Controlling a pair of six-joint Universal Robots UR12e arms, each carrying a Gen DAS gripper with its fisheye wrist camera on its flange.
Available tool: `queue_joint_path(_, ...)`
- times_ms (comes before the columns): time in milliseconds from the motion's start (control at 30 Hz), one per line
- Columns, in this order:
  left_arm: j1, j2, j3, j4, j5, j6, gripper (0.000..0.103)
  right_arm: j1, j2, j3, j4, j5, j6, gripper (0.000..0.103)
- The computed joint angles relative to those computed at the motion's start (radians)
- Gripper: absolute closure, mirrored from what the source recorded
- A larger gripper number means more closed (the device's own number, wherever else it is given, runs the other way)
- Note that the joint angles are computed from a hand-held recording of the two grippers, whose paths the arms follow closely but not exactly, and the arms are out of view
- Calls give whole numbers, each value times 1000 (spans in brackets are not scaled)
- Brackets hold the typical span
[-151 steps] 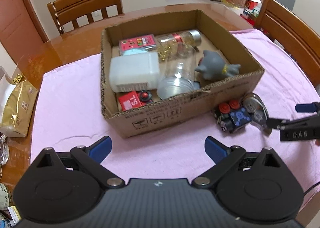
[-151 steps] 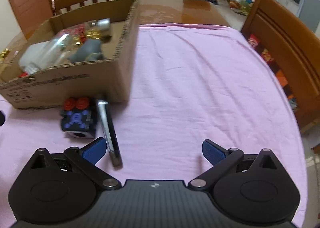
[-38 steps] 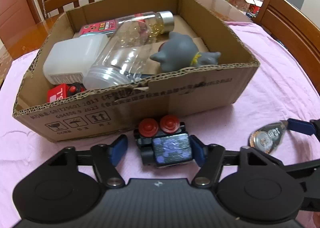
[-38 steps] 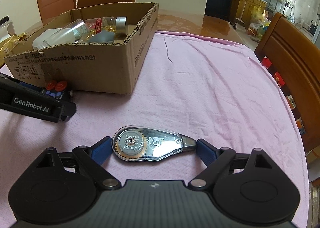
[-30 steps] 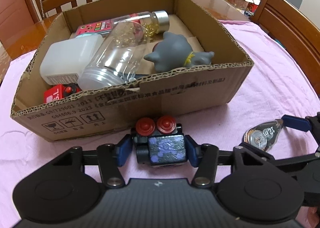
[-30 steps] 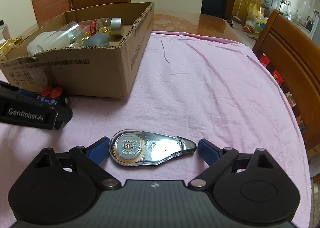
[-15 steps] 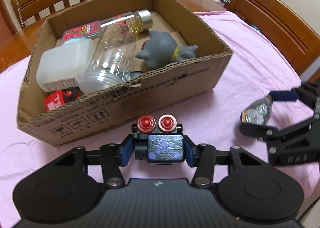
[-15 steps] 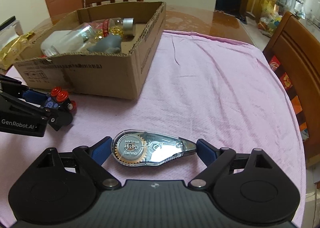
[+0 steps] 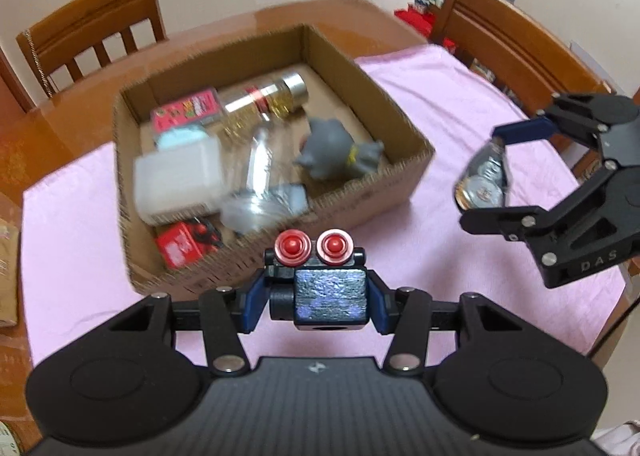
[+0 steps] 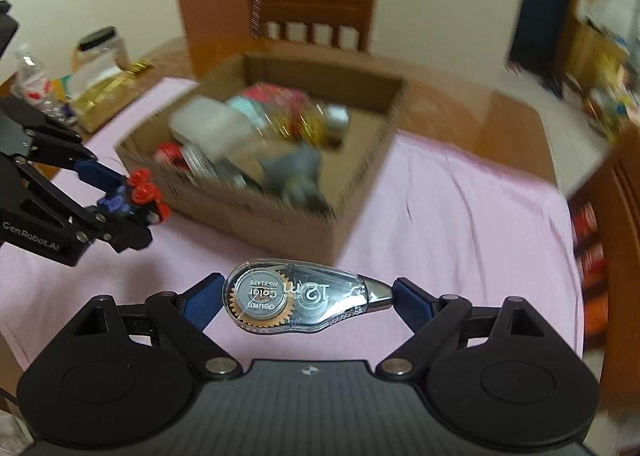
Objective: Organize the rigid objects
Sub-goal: 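Carry the tape dispenser and cube over the cardboard box and lower them, then open both tools to release the items and withdraw from the box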
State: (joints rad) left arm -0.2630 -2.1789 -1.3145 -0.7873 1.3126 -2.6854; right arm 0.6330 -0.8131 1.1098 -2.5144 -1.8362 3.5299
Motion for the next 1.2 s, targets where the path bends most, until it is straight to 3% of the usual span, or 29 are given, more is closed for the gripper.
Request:
queue_joint_path(133, 5, -9, 28, 36, 11, -35, 53, -12, 45, -89, -21, 6, -92, 10)
queue_joint_path(267, 7, -33, 72, 63, 30, -71, 53, -32, 100, -186, -19, 40, -124, 10)
queue_joint_path(667, 4, -129, 225, 63, 76, -149, 53, -67, 229, -401, 107, 69, -90, 10)
queue_joint_path(767, 0, -154, 265, 53, 85, -153, 53, -65, 237, -412, 108, 47, -75, 0)
queue_joint_path(1200, -34, -320, 528, -42, 45, -203, 53, -41, 195, -370, 173, -15, 5, 0)
